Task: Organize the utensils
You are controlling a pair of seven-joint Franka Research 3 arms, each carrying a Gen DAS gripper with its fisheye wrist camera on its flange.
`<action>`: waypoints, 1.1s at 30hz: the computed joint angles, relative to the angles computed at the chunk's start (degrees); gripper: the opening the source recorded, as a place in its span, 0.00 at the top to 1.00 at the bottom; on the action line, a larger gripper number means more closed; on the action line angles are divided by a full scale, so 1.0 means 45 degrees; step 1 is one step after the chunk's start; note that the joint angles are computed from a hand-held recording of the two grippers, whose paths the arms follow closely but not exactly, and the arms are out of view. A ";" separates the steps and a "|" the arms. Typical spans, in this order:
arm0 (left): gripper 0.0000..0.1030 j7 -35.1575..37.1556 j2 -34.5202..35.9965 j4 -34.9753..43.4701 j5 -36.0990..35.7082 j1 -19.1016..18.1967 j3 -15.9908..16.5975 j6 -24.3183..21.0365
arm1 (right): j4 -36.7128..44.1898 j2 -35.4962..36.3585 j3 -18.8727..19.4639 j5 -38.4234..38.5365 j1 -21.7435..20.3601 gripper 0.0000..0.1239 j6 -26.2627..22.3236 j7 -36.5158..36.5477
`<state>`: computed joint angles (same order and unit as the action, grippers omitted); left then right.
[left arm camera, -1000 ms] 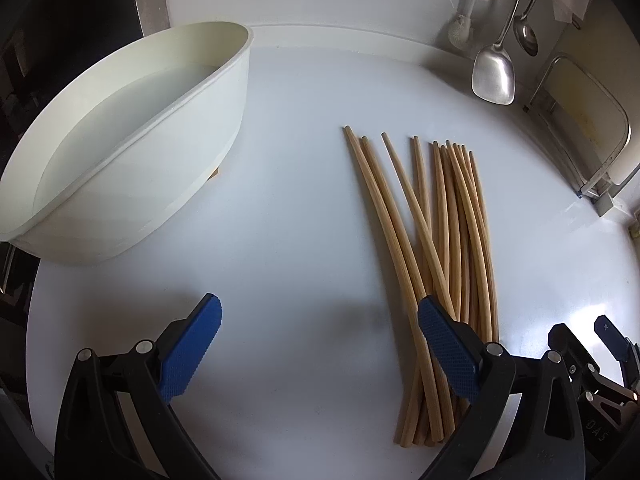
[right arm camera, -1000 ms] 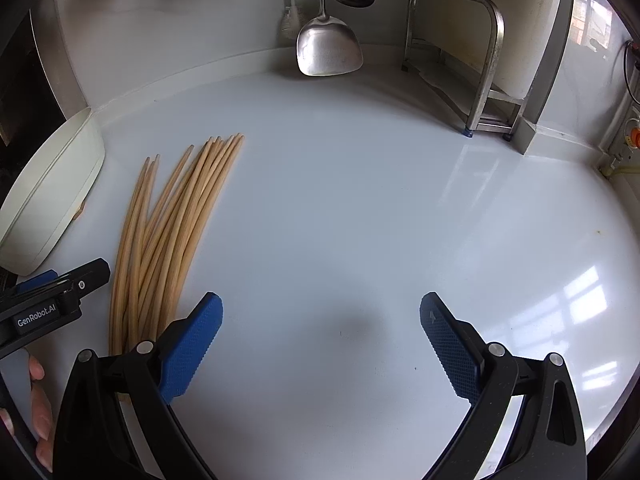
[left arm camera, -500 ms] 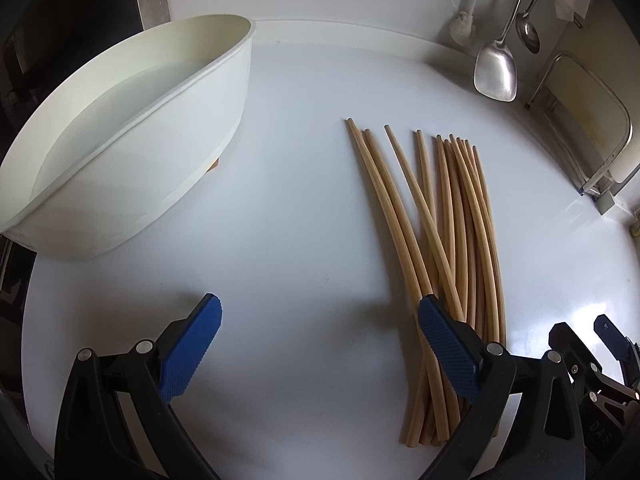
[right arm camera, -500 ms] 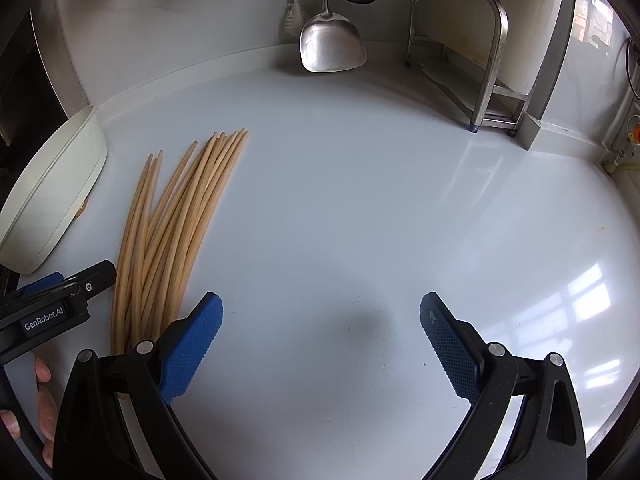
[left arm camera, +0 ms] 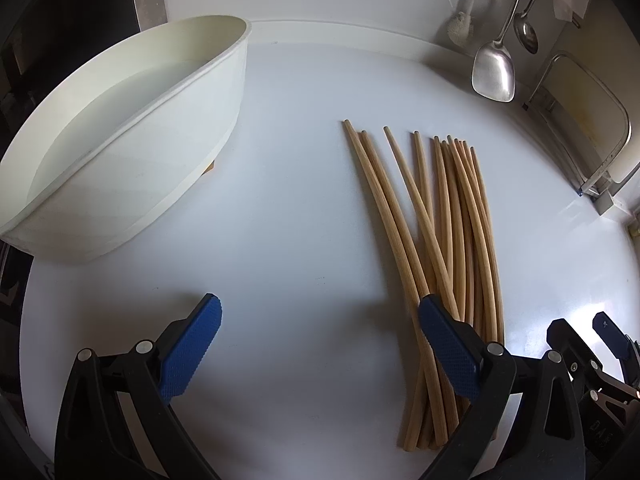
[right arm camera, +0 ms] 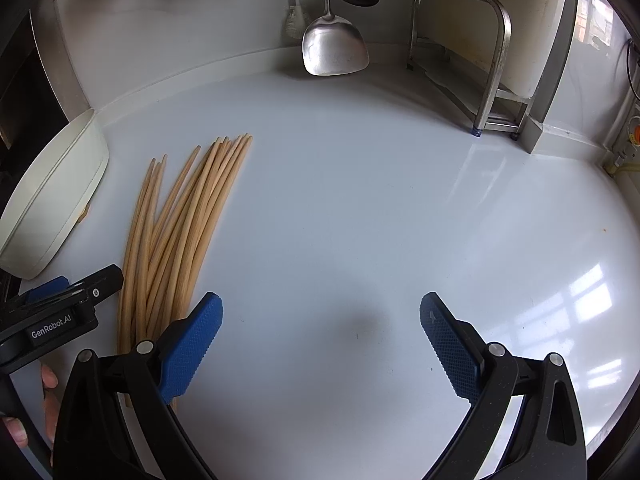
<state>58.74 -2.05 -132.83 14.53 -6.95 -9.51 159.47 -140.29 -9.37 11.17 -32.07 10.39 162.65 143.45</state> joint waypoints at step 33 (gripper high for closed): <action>0.06 0.0084 0.0057 -0.0142 0.0486 0.0603 0.0298 0.0417 | 0.1597 0.1467 -0.0638 -0.0681 0.1213 0.24 -0.0850 0.0421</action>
<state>59.11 -1.79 -133.47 16.72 -4.24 -8.17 161.35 -133.10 -2.77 8.30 -35.13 15.85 158.83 145.35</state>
